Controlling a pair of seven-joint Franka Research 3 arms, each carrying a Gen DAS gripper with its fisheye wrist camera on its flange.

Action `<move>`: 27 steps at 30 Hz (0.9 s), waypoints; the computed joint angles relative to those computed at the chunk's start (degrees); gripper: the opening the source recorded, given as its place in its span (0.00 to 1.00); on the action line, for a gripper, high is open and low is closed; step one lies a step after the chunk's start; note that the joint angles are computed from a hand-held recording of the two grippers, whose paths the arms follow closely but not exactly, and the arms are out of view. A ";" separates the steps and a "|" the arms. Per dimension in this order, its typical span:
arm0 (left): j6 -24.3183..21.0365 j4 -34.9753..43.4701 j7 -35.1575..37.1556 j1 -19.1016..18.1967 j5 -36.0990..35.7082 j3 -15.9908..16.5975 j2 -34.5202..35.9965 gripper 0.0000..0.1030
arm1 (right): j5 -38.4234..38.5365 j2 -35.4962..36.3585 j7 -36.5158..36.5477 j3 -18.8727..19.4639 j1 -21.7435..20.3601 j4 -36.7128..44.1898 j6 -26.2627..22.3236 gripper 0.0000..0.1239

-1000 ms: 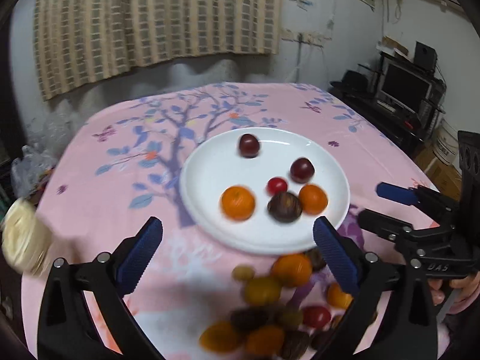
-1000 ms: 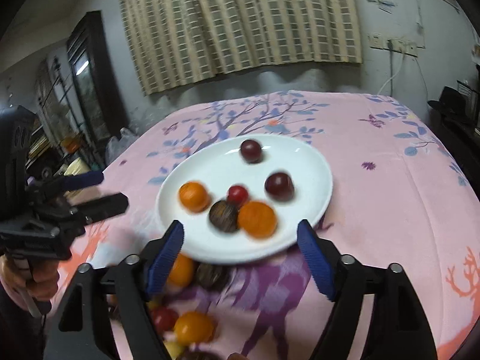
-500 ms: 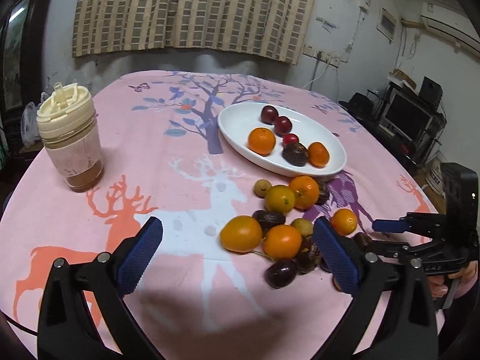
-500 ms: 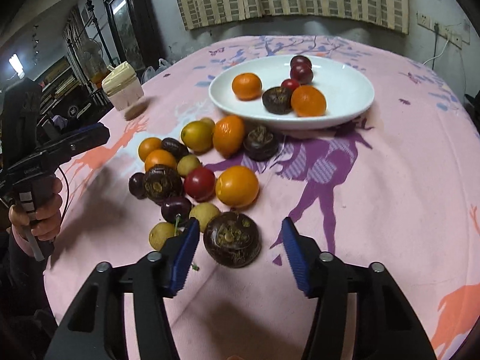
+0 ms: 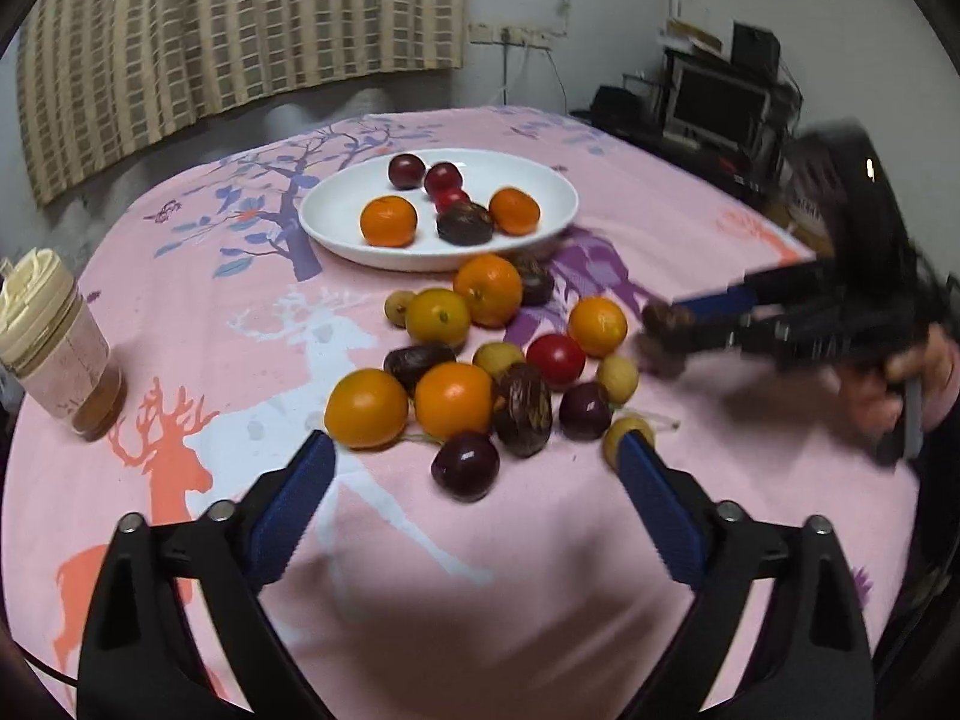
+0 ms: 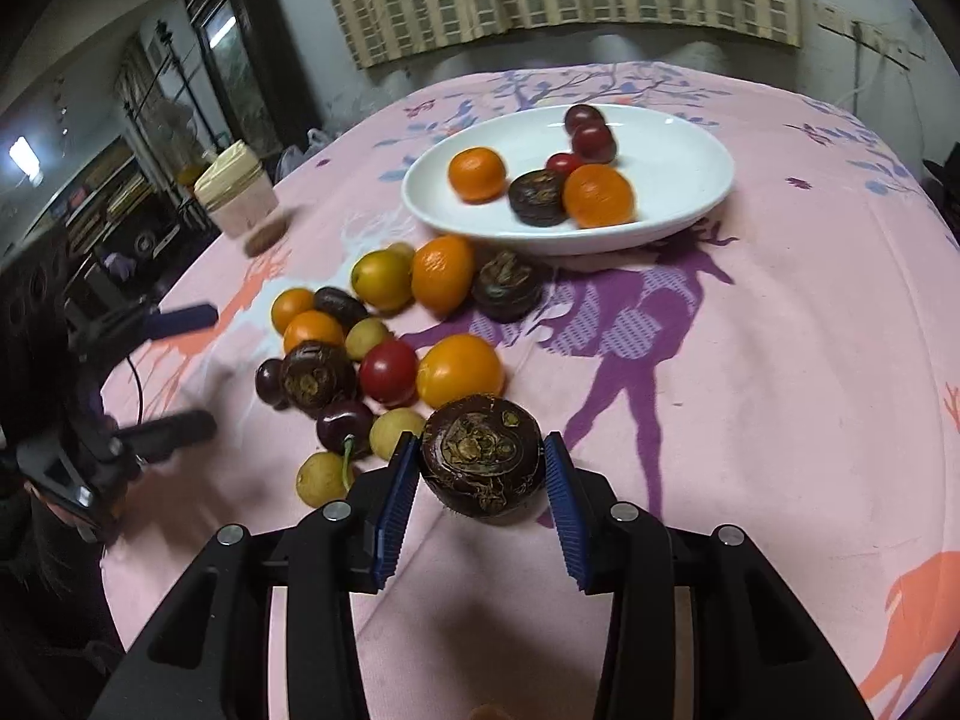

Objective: Organize fruits
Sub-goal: 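Grasp a dark date with the right tool while the left tool grasps a dark cherry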

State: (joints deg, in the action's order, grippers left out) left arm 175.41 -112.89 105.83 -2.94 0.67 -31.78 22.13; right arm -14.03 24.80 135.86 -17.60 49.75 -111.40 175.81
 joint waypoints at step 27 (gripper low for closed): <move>-12.21 8.35 0.40 -5.24 -5.37 5.49 4.55 0.36 | -5.08 -0.77 7.39 -9.09 7.94 -2.02 2.41 0.35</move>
State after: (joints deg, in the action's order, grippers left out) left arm 163.19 -104.54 106.23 -8.18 -4.70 -26.29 26.68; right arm -19.11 24.03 143.25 -26.69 57.69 -113.43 178.22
